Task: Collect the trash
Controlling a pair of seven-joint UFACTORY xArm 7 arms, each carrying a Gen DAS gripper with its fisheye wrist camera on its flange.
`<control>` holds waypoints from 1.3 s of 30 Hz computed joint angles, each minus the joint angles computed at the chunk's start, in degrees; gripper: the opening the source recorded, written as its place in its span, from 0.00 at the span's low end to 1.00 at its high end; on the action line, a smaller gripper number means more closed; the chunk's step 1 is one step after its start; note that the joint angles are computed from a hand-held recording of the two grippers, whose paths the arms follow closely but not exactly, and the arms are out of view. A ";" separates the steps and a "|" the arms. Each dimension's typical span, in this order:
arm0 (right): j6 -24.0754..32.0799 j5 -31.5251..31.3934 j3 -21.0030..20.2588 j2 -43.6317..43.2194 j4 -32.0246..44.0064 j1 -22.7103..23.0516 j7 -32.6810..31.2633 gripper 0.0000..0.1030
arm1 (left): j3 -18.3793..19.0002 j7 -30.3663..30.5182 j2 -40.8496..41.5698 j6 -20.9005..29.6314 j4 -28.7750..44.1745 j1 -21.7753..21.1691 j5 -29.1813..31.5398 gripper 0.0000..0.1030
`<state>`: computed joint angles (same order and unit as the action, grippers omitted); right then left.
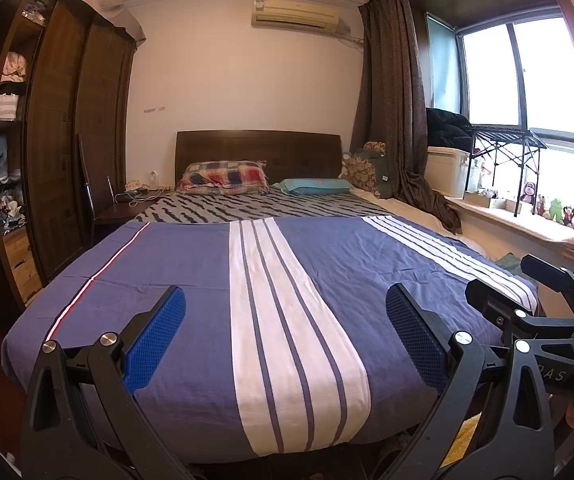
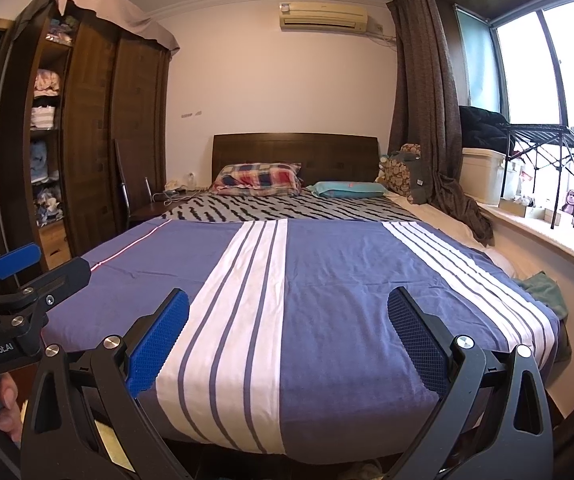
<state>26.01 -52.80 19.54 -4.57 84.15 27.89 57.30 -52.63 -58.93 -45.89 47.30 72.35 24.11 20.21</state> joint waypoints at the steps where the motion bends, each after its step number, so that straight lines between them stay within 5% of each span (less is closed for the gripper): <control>1: -0.07 0.08 -0.05 -0.05 -0.03 -0.01 -0.10 0.97 | -0.05 0.07 0.01 0.08 0.08 0.00 -0.03 0.92; 39: 0.98 -2.16 0.18 0.02 0.56 0.34 2.08 0.97 | -1.15 2.09 -2.02 0.45 1.16 2.71 -2.70 0.92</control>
<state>26.99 -54.96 19.72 -4.56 84.71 28.23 59.38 -53.78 -56.84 -47.91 47.75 73.50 26.81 17.52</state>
